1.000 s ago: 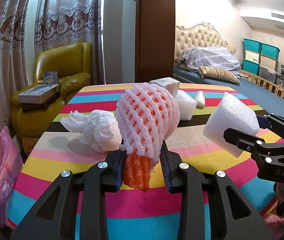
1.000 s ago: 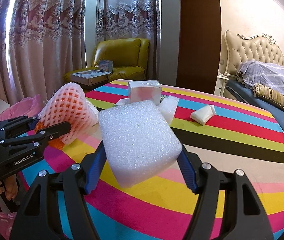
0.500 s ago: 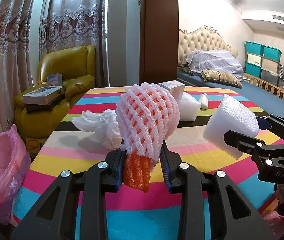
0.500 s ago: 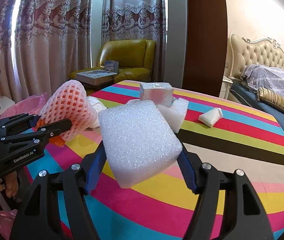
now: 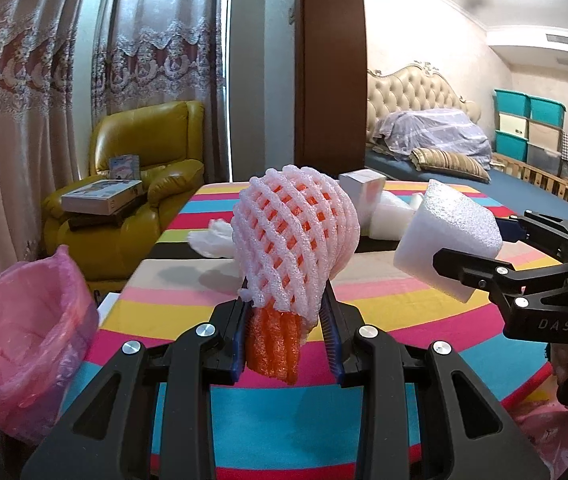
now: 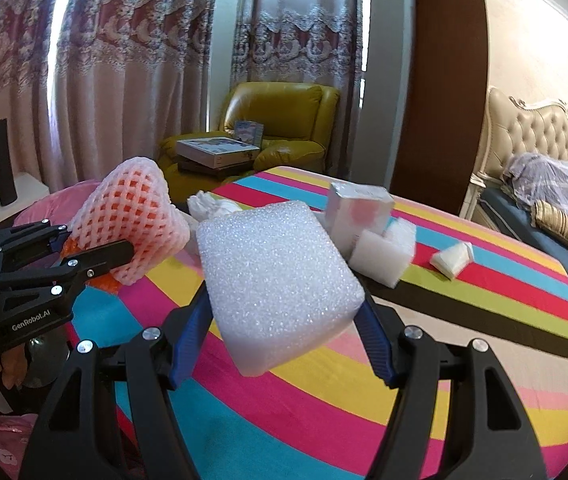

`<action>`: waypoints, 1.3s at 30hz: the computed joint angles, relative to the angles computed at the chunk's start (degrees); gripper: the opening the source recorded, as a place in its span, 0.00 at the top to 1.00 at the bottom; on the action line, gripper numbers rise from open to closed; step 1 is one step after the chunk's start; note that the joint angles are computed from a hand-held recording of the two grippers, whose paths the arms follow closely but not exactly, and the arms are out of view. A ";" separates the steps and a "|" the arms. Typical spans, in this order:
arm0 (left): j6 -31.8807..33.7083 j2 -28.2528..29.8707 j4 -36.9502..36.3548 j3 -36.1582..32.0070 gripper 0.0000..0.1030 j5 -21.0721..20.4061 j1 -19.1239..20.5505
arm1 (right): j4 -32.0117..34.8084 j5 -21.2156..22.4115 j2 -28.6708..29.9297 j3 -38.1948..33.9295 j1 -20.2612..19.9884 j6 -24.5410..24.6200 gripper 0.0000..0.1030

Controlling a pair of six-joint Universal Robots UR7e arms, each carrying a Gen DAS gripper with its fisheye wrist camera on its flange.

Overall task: Collect trash
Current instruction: 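Carry the foam block and pink foam net over to the pink bin, then open the left tool over the bin while the right tool releases the foam block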

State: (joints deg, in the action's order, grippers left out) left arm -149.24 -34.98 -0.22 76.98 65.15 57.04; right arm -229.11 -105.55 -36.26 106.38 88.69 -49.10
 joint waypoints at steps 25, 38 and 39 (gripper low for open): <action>2.40 -13.44 -10.13 9.59 0.69 -7.91 3.84 | 22.14 2.74 7.28 -15.33 9.29 -4.53 0.36; 0.24 -14.42 -7.97 3.87 0.69 -12.84 10.99 | 40.73 2.45 18.10 -36.87 13.35 -1.69 0.35; -0.14 -14.24 -7.44 3.16 0.69 -12.89 11.52 | 42.71 2.48 19.10 -39.12 13.59 -0.83 0.35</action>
